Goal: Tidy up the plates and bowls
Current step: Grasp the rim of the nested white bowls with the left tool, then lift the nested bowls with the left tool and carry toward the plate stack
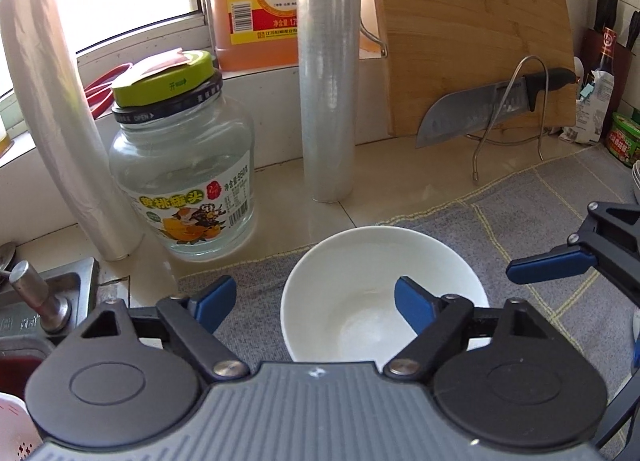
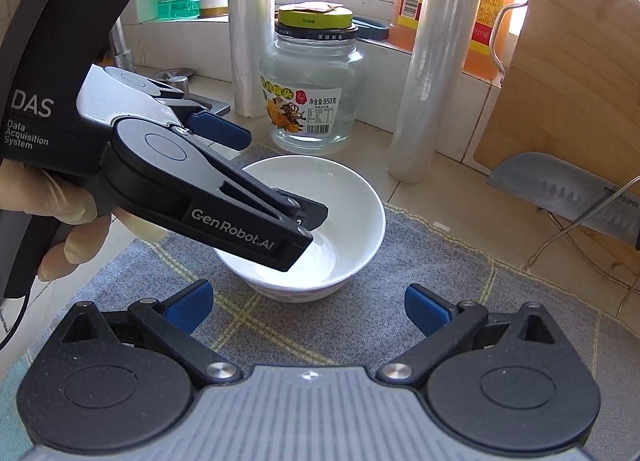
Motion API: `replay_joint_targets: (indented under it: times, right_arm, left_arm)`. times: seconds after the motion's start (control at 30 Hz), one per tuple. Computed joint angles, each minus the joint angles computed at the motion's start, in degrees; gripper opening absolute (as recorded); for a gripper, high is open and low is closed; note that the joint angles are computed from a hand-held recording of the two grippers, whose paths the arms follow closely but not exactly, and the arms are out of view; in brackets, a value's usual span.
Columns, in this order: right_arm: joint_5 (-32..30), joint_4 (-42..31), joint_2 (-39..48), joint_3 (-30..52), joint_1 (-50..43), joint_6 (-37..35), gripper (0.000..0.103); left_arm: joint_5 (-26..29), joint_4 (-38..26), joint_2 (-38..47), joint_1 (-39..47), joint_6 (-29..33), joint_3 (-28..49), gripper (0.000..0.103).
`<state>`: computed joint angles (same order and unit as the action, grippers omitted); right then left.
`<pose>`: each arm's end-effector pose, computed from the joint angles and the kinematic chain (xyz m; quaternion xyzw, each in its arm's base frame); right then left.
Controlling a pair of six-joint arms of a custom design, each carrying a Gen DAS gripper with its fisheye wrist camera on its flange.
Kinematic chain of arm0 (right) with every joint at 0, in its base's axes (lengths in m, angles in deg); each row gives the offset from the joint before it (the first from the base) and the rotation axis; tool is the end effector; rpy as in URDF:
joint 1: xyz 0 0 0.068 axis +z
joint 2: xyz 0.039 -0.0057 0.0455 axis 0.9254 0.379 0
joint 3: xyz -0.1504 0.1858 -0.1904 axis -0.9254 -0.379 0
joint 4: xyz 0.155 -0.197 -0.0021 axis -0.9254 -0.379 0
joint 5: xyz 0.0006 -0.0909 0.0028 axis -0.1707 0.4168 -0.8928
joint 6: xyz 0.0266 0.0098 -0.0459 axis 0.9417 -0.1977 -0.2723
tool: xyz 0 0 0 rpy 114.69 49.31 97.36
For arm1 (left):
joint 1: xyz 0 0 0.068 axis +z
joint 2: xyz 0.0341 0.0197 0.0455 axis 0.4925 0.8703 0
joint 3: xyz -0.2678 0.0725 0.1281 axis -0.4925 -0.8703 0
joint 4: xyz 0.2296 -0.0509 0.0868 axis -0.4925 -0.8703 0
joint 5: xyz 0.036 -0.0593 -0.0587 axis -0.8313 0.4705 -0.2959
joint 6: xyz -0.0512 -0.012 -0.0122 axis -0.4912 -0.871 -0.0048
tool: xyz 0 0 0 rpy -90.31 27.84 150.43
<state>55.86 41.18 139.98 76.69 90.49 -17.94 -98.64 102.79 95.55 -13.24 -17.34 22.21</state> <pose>0.2326 0.0955 0.1077 -0.1902 0.9165 0.0391 0.3498 0.2979 -0.2677 0.1031 0.2539 0.8801 -0.1003 0.3885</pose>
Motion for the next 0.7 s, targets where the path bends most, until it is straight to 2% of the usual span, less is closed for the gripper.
replay_joint_targets:
  times: [0.3, 0.43, 0.53, 0.7]
  right_arm:
    - [-1.44, 0.31, 4.56, 3.11, -0.35, -0.98, 0.101]
    - [-1.57, 0.51, 5.41, 3.71, 0.08, -1.75, 0.097]
    - [-1.32, 1.38, 5.85, 3.67, 0.57, -2.41, 0.096]
    - [-1.22, 2.01, 6.70, 4.29, 0.75, -3.47, 0.088]
  left_arm:
    - [6.56, -1.41, 1.33, 2.24, 1.55, 1.70, 0.074]
    - [7.33, -2.19, 1.21, 2.34, 2.13, 1.83, 0.069]
    - [8.27, -2.37, 1.18, 2.61, 1.96, 1.92, 0.062]
    - [9.17, -3.14, 1.42, 2.56, 2.52, 2.64, 0.062]
